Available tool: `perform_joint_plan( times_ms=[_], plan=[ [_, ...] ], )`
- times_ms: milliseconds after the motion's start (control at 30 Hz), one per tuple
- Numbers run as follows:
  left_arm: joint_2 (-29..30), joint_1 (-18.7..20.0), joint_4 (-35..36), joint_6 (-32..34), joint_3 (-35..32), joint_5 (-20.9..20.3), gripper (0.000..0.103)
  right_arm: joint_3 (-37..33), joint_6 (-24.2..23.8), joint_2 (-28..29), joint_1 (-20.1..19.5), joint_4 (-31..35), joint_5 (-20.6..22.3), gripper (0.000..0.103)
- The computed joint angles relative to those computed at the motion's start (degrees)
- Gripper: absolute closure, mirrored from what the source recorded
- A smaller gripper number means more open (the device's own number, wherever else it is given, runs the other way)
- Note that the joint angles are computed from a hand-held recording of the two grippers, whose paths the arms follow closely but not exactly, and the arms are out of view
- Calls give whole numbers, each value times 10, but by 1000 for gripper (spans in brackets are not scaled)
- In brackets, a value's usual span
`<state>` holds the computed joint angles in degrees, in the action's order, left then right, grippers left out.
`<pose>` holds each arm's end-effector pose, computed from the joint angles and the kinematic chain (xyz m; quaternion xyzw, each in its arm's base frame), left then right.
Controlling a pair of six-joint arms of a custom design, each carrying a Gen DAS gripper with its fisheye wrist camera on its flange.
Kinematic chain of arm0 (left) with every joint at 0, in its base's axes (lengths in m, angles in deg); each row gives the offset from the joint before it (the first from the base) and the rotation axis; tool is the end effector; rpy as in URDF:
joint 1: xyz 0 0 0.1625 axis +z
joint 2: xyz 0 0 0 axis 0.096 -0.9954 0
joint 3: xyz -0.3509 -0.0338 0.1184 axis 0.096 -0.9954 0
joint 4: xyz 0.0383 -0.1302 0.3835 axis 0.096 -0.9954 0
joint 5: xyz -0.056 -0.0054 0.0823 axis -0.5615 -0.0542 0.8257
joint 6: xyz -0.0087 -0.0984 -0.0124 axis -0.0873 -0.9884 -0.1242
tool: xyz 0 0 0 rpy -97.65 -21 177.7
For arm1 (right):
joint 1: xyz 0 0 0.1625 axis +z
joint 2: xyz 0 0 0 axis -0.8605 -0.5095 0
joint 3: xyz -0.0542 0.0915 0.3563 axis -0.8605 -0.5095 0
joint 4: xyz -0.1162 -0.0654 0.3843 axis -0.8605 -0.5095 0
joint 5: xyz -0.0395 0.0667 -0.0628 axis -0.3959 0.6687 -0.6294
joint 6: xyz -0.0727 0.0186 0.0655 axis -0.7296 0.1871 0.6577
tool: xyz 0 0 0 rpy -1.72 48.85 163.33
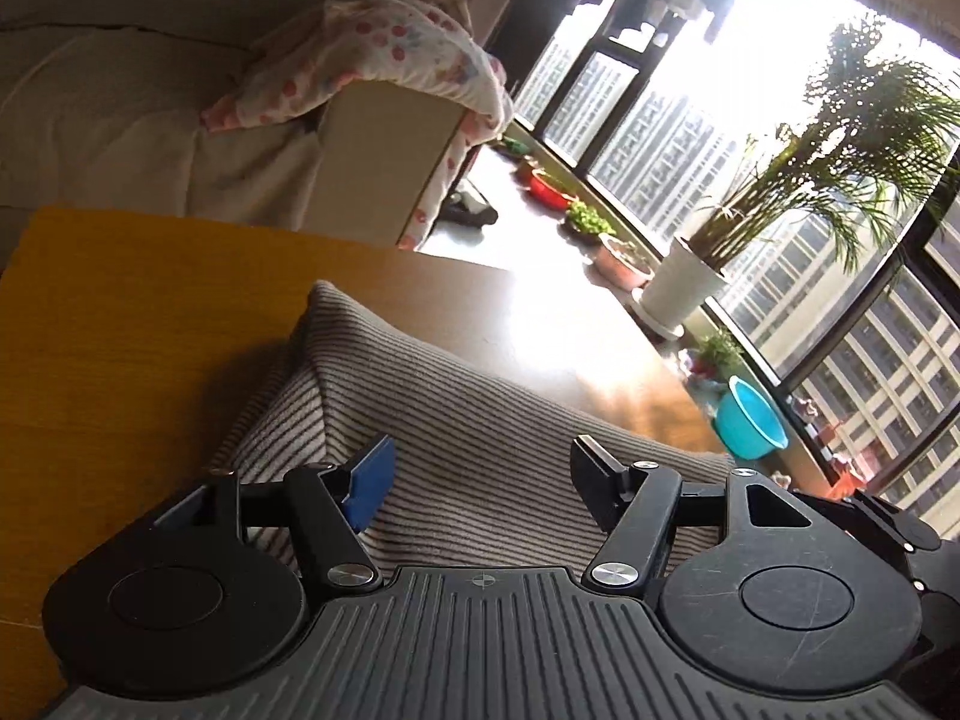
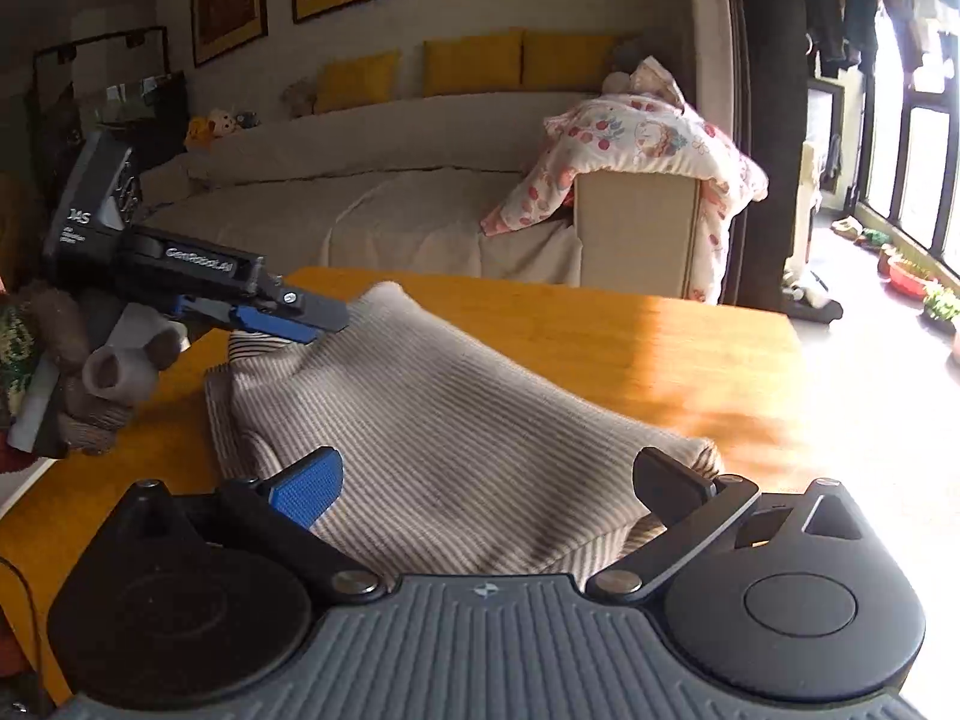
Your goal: Fold clothes
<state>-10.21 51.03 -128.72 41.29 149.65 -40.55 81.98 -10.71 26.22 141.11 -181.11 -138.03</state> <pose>-0.2371 -0.7084 0.0807 0.0329 0.8847 -0.4487 0.1222 0.0403 -0.7683 0.2865 0.5025 -0.8102 0.2781 0.1173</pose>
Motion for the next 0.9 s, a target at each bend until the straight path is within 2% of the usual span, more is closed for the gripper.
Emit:
perform_joint_plan(
  times_ms=[133,200,267,300,400,433,533,633,700,733,833,900],
  plan=[
    [-15,-5,-4,-39,48,-99,27,-98,20,80,8,-82,-39,0],
    [-6,-7,30,-44,42,-106,27,-143,19,122,11,-104,-72,0],
    [2,-1,53,-52,30,-97,28,-130,-4,133,9,-148,-90,0],
    [3,6,54,-61,25,-103,32,-119,-19,137,7,-173,-98,0],
    [6,25,59,-85,9,-120,37,-50,-61,116,-2,-266,-84,0],
    [8,28,61,-82,0,-115,37,-25,-68,100,-4,-270,-84,0],
    [29,25,69,-30,-44,-47,38,51,-88,39,-12,-227,-82,0],
    [47,18,78,0,-77,16,36,100,-145,-16,-18,-135,-84,0],
    [40,12,74,5,-69,28,35,131,-190,-44,-24,-116,-69,0],
    [31,7,60,13,-53,26,34,136,-195,-52,-25,-108,-59,0],
    [9,-15,5,58,-3,29,29,107,-152,-53,-21,-67,-32,0],
    [2,-24,-24,77,16,13,25,55,-85,-34,-15,-19,-12,0]
  ],
)
